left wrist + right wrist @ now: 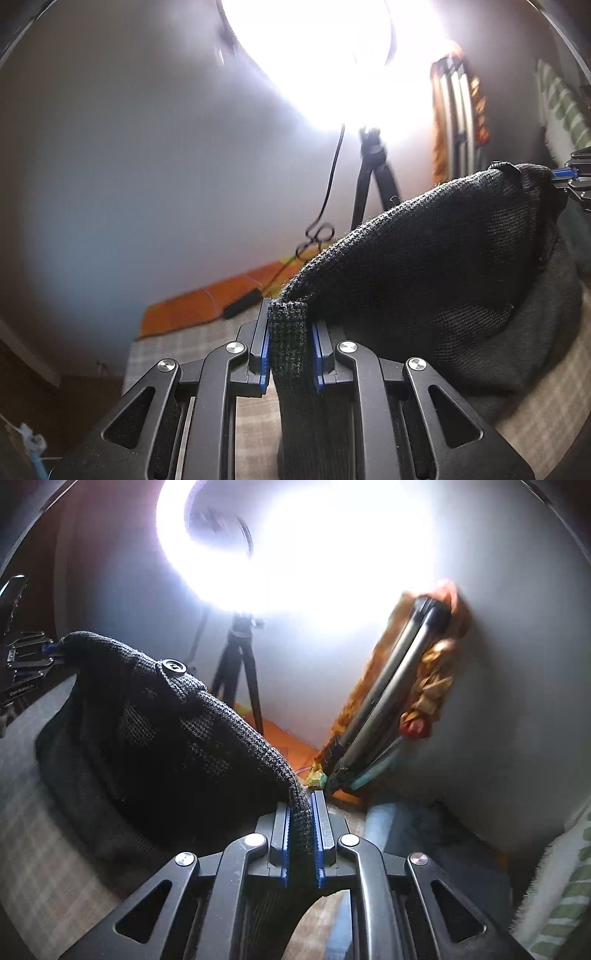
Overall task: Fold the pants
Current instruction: 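Lift both hems and fold them over toward the waistband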
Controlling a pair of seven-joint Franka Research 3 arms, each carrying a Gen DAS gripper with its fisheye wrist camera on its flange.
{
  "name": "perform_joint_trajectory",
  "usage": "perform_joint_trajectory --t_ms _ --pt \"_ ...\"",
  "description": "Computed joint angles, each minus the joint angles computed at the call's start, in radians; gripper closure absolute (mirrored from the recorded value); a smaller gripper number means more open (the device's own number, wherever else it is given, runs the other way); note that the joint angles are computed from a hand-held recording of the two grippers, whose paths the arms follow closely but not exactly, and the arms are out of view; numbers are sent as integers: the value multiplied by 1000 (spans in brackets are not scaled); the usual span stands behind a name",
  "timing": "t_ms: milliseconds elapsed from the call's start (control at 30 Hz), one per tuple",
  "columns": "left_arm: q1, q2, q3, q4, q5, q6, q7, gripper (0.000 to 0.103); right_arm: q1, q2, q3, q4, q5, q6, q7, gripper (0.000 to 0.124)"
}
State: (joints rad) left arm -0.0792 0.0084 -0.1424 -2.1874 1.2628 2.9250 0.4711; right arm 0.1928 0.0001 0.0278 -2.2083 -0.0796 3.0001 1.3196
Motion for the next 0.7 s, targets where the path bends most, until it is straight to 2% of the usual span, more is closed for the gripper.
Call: perform_joint_trajectory --t_ms 167,333,433,500,600,667,700 --pt "-20 133 17 80 -81 -45 106 87 38 166 -48 136 -122 -55 88 116" --pt "-52 239 47 145 -168 -69 197 87 74 289 -85 248 -98 -124 102 116" --pt "-71 272 67 165 -205 -76 233 86 103 322 -115 273 -118 -137 123 116" --pt "-79 280 76 172 -230 -84 253 82 123 334 -133 285 -133 -144 144 116" --pt "-97 288 92 199 -250 -123 244 66 155 342 -169 298 -177 -153 202 114" --pt "-107 264 109 187 -222 -136 197 54 166 338 -179 300 -207 -164 226 97" --pt "-104 245 114 172 -205 -128 173 52 181 326 -199 289 -243 -155 260 84"
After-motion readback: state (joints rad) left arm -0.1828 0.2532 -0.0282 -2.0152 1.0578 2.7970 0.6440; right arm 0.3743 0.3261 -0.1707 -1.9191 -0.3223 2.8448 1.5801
